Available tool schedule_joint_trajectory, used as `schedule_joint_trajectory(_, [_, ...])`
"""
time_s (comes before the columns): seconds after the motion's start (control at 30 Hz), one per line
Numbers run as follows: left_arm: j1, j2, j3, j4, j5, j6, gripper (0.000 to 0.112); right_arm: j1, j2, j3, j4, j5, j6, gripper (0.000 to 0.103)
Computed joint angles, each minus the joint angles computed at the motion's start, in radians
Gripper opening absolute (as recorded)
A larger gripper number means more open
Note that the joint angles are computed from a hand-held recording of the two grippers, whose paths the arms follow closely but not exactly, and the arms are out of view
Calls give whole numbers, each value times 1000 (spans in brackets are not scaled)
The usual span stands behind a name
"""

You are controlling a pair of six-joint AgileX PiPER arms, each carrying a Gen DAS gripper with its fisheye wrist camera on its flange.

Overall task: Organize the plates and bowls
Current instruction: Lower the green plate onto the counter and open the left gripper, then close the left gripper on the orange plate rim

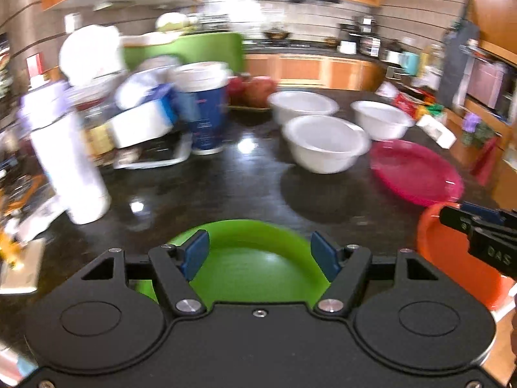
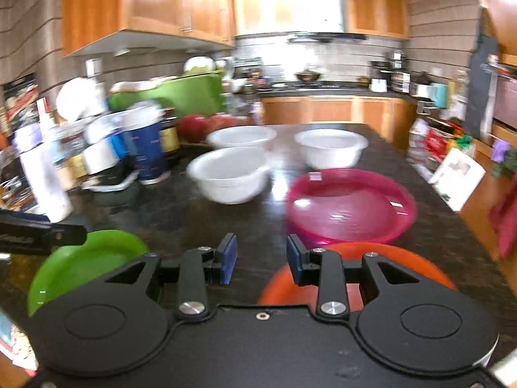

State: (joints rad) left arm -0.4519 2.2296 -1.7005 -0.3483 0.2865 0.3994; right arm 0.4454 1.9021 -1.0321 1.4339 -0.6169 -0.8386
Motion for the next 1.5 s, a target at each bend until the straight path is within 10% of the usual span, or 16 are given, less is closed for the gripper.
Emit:
schedule_joint_trajectory(0.4, [-172,143,-224,173,162,-249,70,-161,-190,362,-234,-122,214,42])
schedule_joint_trajectory(0.9, [-311,199,-289,512,268,-713,58,-559,-170,439,-1136,195,795,28])
schedule_joint_trajectory(1.5, [-329,253,-373,478,337,-716,30,-601,-128,405,-1378,257,953,18])
